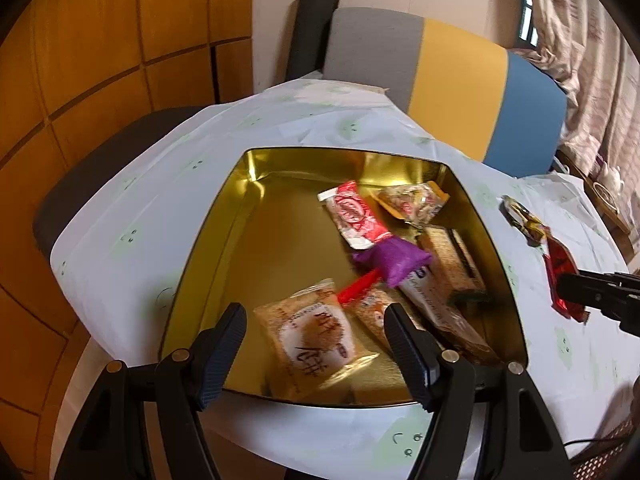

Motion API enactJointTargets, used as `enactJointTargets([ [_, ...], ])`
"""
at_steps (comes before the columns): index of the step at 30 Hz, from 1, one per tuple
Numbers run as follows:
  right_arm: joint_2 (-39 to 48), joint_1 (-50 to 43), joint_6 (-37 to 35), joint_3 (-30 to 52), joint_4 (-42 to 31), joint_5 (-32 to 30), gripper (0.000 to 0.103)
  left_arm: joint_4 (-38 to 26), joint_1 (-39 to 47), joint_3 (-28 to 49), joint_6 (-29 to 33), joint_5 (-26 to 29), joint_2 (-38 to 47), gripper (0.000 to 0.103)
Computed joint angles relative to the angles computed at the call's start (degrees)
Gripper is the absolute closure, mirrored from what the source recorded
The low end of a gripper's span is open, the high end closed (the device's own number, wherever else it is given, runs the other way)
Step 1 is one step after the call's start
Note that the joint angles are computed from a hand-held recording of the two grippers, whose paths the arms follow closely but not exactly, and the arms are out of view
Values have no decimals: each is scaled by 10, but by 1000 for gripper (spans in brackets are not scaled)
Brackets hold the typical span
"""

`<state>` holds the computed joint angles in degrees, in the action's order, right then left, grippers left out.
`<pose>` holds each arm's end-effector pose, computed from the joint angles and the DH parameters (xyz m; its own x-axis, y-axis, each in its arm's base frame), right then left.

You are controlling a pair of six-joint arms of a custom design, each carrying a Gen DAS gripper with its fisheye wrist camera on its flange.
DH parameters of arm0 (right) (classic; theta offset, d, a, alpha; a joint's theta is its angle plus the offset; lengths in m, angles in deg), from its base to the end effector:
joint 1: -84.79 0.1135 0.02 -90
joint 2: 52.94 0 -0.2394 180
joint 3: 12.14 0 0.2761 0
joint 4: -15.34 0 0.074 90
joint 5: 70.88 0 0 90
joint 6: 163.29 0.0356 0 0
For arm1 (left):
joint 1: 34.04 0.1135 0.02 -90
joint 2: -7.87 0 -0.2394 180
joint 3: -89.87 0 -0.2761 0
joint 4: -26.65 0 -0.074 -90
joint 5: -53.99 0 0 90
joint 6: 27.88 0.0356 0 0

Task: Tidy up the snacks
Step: 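Carry the small red candy into the gold tray and open the right gripper, then reach the right gripper to the long red bar and grasp it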

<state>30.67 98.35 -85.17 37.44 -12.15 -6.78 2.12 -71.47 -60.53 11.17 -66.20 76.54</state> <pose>0.2615 0.0791 0.1037 -0.7511 -0.3716 -0.5457 -0.5804 0.7655 0.2776 0.1648 -0.1036 0.0686 -0.7182 -0.2956 -0.6299 -0.3333 0.9408 -0.0615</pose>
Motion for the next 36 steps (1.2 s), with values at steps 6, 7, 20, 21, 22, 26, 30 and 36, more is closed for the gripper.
enactJointTargets([
  [6,94,97,66,61,45,29,81,2,31,-28,7,13,-32,31],
  [7,121,115,81,74,60,40,79,2,35,-30,7,16,-35,31],
  [20,152,112,92,61,97,15,67,11,39,-30,1,32,-24,31],
  [21,138,107,89,51,100,17,67,5,31,-24,2,25,-19,31],
  [22,124,101,86,42,100,22,67,1,25,-18,2,23,-15,31],
  [26,86,67,78,19,98,21,63,-4,7,-2,3,21,-2,31],
  [30,56,16,68,-6,98,13,54,-12,-20,19,3,15,16,31],
  [36,39,-84,41,-27,88,-9,49,-22,-59,52,-1,0,49,31],
])
